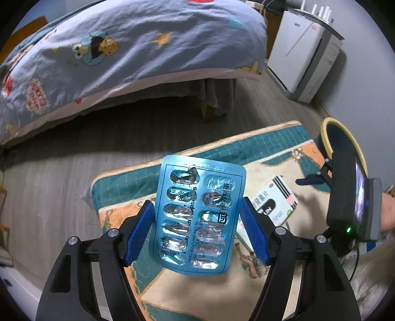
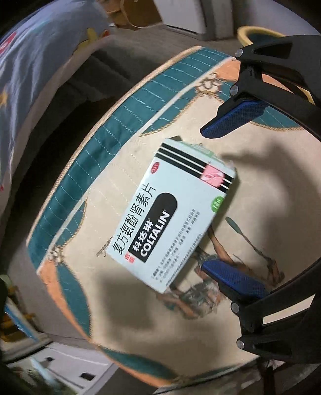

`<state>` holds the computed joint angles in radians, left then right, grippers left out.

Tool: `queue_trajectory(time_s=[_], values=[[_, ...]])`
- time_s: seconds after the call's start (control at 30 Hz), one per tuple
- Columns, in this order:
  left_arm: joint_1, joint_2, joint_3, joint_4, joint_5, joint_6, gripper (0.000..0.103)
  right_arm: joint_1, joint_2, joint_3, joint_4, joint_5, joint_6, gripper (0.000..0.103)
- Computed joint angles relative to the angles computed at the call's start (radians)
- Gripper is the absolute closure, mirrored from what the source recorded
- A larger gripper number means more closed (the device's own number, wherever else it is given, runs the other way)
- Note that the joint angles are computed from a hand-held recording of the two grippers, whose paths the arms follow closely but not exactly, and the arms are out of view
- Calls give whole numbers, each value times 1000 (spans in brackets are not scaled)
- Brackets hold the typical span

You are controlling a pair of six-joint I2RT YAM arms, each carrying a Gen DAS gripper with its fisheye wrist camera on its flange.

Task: Collect trash
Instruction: 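Grasp the blue blister pack with the left tool while the right tool grasps the COLTALIN box, then carry the blister pack and COLTALIN box over the bin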

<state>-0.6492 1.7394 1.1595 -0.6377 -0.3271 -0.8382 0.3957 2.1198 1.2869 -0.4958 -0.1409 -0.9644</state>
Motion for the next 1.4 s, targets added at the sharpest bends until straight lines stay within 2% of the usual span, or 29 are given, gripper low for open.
queue_trajectory(time_s=[0.2, 0.33, 0.5, 0.63, 0.67, 0.7, 0.73, 0.83, 0.93, 1.3, 1.4], values=[[61, -23, -48, 60, 43, 2, 31, 68, 31, -3, 101, 24, 4, 6], [80, -33, -63, 84, 56, 1, 31, 104, 75, 46, 83, -4, 3, 6], [101, -48, -85, 104, 74, -5, 31, 127, 146, 145, 5, -28, 36, 6], [110, -43, -78, 106, 78, -7, 31, 108, 234, 305, -160, -73, 93, 6], [111, -42, -76, 107, 79, -7, 31, 98, 237, 318, -171, -84, 94, 7], [110, -39, -71, 105, 78, -8, 31, 97, 236, 320, -172, -82, 98, 13], [108, -35, -67, 103, 77, -10, 31, 97, 229, 317, -169, -81, 105, 18], [100, -28, -52, 97, 70, -11, 31, 85, 200, 303, -167, -99, 135, 23], [81, -24, -34, 82, 57, -11, 31, 70, 178, 295, -153, -105, 147, 24], [-18, 40, 91, -1, 0, -26, 31, -58, -49, 112, -88, -136, 167, 25], [-49, 62, 133, -26, -22, -25, 31, -123, -105, 103, -121, -146, 161, 25]])
